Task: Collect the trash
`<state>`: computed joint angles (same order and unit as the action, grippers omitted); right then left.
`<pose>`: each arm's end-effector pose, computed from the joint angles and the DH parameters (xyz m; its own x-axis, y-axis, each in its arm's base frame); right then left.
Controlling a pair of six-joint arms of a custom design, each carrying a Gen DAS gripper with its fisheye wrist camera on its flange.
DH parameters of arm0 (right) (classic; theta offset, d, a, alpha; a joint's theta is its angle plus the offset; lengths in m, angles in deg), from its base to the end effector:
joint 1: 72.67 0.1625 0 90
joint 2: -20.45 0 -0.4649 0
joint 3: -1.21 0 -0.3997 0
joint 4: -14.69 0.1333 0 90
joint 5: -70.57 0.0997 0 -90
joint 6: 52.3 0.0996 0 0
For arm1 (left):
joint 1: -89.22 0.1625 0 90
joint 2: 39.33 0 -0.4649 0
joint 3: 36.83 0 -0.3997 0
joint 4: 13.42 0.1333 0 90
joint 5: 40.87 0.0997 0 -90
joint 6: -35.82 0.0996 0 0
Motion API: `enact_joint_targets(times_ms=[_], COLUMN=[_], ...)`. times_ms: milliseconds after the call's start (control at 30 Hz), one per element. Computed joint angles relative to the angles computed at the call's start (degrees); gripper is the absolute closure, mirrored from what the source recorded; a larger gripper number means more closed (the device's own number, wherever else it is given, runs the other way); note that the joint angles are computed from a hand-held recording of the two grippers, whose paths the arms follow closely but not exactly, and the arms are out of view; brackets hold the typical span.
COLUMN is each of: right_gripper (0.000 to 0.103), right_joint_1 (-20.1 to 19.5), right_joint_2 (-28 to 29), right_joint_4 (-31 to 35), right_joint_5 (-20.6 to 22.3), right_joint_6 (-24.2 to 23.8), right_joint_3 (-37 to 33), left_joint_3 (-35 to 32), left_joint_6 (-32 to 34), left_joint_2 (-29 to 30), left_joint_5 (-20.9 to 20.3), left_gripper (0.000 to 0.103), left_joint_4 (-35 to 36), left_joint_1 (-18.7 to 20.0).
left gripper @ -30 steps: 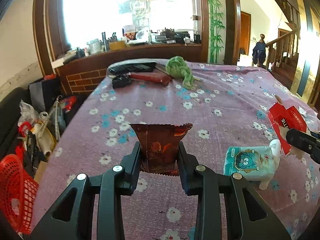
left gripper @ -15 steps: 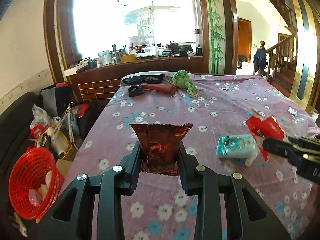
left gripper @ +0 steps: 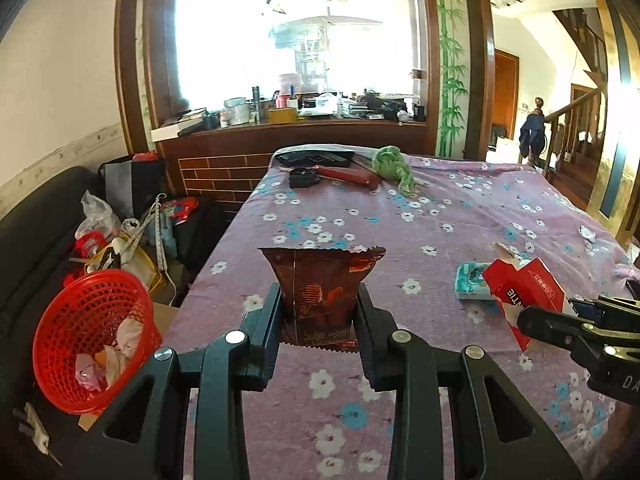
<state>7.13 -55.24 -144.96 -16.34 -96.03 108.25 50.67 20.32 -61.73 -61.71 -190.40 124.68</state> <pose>0.0309 -0.6113 0.3888 -0.8105 -0.4299 0.3979 -0.5830 0.6576 -0.4771 -0.4420 -0.5927 -0.0186 -0.6742 -0.0593 -0.7361 0.5974 0.5422 -0.5909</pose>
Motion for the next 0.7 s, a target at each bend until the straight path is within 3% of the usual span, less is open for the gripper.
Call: enact_joint_targets(times_ms=[700], right_gripper=[0.067], right_joint_1=[7.24], right_joint_2=[5.74], right_joint_4=[2.76], right_joint_5=[-3.51], right_joint_6=[-0.23], right_joint_3=[-0.88], left_joint_3=[11.91], left_joint_6=[-9.09], left_joint_2=[-8.81], left_joint_5=[3.9], left_gripper=[0.071], left_joint_4=[-1.69], left_joint_1=[1.3])
